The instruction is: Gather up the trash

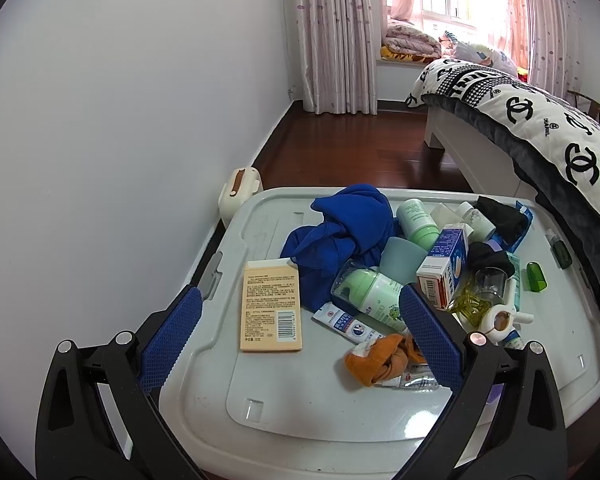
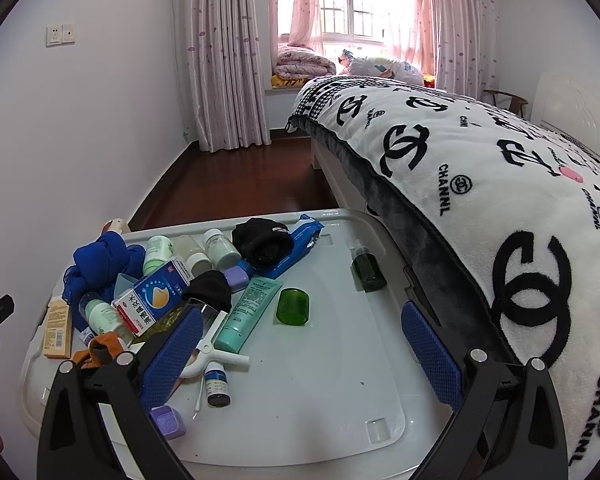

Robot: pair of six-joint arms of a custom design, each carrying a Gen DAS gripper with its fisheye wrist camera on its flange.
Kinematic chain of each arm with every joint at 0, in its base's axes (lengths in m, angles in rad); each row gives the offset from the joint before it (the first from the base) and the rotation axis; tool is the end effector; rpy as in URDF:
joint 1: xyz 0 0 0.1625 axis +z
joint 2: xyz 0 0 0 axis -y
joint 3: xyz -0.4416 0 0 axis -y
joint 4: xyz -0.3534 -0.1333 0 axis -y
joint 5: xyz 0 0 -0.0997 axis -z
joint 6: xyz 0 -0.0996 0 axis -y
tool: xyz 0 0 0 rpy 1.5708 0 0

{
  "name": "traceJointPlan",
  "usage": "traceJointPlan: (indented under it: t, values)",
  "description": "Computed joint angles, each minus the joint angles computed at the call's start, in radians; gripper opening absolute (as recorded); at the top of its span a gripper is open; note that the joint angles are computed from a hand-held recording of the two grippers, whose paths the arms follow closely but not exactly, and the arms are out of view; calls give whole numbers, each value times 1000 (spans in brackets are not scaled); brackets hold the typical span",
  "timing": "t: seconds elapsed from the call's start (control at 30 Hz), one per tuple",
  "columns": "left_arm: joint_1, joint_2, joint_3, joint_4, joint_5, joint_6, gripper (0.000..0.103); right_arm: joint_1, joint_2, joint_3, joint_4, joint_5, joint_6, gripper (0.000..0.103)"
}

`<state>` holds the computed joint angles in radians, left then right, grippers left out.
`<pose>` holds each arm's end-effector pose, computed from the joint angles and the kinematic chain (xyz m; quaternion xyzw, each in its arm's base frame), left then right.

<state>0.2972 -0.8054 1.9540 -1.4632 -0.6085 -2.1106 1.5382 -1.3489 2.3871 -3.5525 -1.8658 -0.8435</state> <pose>-0.3458 -0.3308 0.0461 -0.0430 0.7659 -0.4348 0.4718 0.0908 -0.4155 0.3136 0.2862 -0.8360 0.3515 0.3092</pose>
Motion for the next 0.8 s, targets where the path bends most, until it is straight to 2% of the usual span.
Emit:
traceJointPlan:
  t: [0.8]
  values:
    - [0, -5, 9, -11, -4, 1, 96, -6, -1, -3, 6, 6, 3, 98]
